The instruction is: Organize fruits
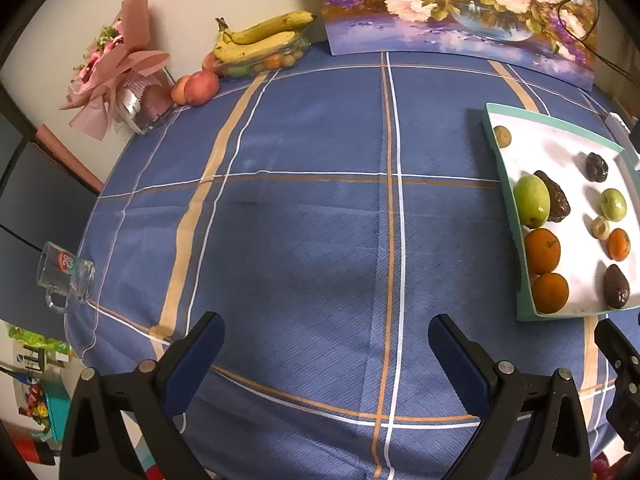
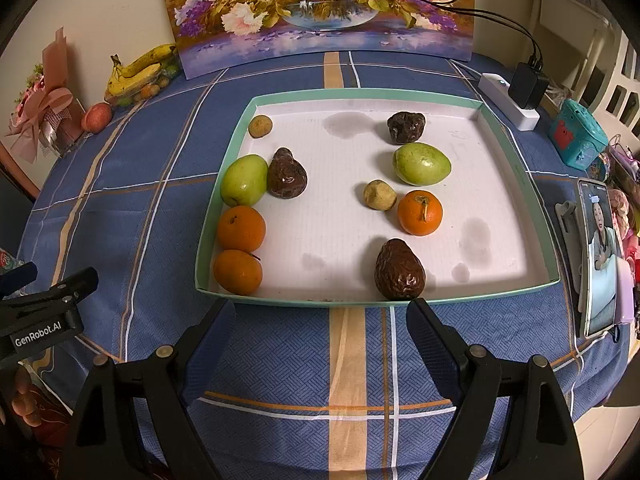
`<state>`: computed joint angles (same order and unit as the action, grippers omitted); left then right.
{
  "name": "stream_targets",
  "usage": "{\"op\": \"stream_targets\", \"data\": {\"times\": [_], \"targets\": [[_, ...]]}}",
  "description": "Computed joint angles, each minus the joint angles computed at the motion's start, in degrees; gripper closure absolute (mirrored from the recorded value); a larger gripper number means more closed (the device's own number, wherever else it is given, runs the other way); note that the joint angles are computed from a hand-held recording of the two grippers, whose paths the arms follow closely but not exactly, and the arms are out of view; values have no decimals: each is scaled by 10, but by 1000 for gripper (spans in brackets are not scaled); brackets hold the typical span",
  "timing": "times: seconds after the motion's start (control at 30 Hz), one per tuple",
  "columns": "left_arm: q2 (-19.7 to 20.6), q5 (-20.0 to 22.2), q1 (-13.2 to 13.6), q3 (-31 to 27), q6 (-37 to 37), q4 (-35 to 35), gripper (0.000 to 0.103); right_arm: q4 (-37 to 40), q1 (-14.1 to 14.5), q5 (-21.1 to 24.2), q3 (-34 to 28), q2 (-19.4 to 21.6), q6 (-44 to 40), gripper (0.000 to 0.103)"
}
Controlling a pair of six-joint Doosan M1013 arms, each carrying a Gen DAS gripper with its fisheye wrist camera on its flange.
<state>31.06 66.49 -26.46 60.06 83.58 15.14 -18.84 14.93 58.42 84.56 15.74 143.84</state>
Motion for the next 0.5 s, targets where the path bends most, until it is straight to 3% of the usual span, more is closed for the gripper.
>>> {"op": "stream_targets", "data": {"times": [0.5], "targets": [[0, 2, 0, -1, -4, 2, 0, 1, 0, 1, -1, 0, 0, 15]]}}
